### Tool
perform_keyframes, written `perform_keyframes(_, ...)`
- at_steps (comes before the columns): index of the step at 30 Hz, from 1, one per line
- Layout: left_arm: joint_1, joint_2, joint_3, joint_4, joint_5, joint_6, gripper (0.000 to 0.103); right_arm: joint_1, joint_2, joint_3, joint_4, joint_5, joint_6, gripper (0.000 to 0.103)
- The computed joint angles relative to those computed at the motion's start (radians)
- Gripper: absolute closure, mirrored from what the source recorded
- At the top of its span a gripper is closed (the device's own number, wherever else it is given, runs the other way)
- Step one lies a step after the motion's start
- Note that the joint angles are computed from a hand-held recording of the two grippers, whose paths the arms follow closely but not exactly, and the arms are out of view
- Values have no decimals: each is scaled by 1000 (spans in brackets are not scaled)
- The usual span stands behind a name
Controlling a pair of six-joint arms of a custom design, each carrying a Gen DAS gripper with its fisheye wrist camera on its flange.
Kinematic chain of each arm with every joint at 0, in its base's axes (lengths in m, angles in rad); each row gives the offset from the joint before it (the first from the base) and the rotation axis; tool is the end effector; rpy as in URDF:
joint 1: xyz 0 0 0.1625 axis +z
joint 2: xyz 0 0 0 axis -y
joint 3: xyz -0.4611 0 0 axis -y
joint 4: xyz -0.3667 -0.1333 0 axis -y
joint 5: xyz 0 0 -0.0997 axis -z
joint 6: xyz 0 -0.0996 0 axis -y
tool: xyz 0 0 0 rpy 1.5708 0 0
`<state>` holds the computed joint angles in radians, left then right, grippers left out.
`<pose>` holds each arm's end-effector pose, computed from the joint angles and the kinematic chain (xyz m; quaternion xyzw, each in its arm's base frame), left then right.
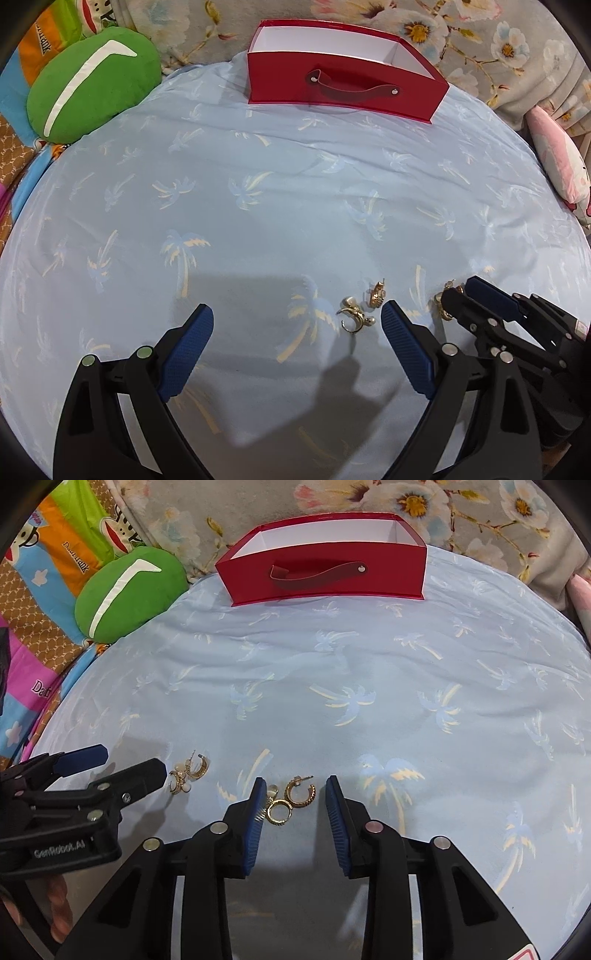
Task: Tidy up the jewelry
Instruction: 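Grasp a gold hoop earring with the right gripper while the left gripper approaches another earring, then close the left gripper on a small gold earring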
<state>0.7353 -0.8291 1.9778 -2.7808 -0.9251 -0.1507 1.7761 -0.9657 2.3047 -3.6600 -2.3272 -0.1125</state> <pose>-0.2902 -0.5231 0.0947 0.3091 0.8961 -0.1757 0.2656 0.1592 -0.4458 0.1998 0.0033 -0.8752 0.3560 0.3274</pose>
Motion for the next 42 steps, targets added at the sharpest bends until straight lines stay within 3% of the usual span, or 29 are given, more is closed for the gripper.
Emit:
perform_keyframes(4,-5,0,5,-2,-10,12,13,-7,-3,-3,-2,4,4,84)
perform_keyframes(9,-11,2,7,-11,-28,27,13,-16,-18,6,-6,8,7,88)
perform_keyframes(10,-12,2,8,-13,-32,28,13,-17,-20,8,-8,7,9,97)
perform_keyframes(11,-12,4,8,-13,-37,29,13,-17,-23,9,-4,-1,14,99)
perform_keyframes(21,-21,16,6,-10,-54,33,13,-15,-44,31,-12,9,30,96)
perform_keyframes(27,-23,18,5,-5,-53,31,13,9,3,7,-20,-56,-13,93)
perform_keyframes(31,-21,21,4,-9,-59,37,13,4,2,13,-42,-62,-25,85)
perform_keyframes(36,-14,28,-6,-1,-71,34,13,-4,-3,18,-50,-59,-32,96)
perform_keyframes(42,-5,26,-17,4,-88,31,16,-14,-26,33,-59,-57,-15,100)
